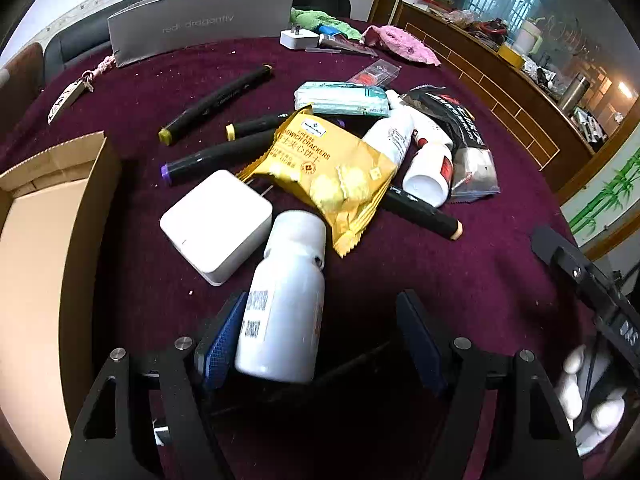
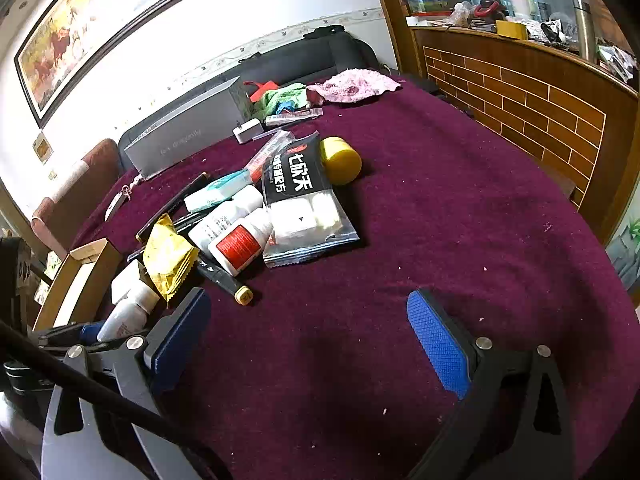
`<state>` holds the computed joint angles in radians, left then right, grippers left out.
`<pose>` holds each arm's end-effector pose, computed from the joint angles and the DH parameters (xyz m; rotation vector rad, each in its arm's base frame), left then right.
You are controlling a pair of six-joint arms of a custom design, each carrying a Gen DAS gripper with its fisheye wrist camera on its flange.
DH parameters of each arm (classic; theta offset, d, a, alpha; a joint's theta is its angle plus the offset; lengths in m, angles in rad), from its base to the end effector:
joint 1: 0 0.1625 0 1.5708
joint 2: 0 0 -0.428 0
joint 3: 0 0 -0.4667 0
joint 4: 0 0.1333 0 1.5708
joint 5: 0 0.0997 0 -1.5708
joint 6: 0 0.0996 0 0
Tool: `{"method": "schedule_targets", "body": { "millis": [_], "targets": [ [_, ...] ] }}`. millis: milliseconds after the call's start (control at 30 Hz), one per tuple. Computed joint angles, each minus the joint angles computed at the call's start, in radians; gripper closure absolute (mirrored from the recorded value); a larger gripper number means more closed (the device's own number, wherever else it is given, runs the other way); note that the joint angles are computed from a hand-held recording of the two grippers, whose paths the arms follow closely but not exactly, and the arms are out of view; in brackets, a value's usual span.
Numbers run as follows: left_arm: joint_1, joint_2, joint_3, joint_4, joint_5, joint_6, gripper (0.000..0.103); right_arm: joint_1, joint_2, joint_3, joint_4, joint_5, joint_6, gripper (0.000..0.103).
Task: Organize objects
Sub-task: 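Grasp the white pill bottle with the left gripper and lift it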
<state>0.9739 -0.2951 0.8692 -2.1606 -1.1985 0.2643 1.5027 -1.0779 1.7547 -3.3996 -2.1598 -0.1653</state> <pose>-0.3671 -0.8418 -0.0577 1.1546 2.5234 -0.1080 0.0313 -0.6863 0.3047 -0.3153 -2.1456 1.2973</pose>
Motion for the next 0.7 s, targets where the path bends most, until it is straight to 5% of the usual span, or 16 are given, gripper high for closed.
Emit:
{"method": "schedule_targets", "body": {
  "millis": [233,300,367,533,700],
  "targets": [
    [-0.012,0.006,0.011,-0.026,0.044,0.036,0.036,0.001,0.009,-0.011,0.012,-0.015,-0.001,0.004],
    [-0.024,0.007,0.029,-0.061,0.106,0.063,0.048,0.000,0.010,-0.011,0.013,-0.017,0.005,0.004],
    [-0.029,0.005,0.043,-0.096,0.149,0.076,0.074,-0.001,0.008,-0.011,0.020,-0.016,0.010,0.004],
    [-0.009,-0.006,0.034,-0.086,0.085,0.007,0.074,-0.001,0.007,-0.010,0.027,-0.018,0.014,0.004],
    [-0.022,-0.002,0.053,-0.122,0.123,0.026,0.067,0.000,0.010,-0.015,0.042,-0.027,0.017,0.004]
  ]
}}
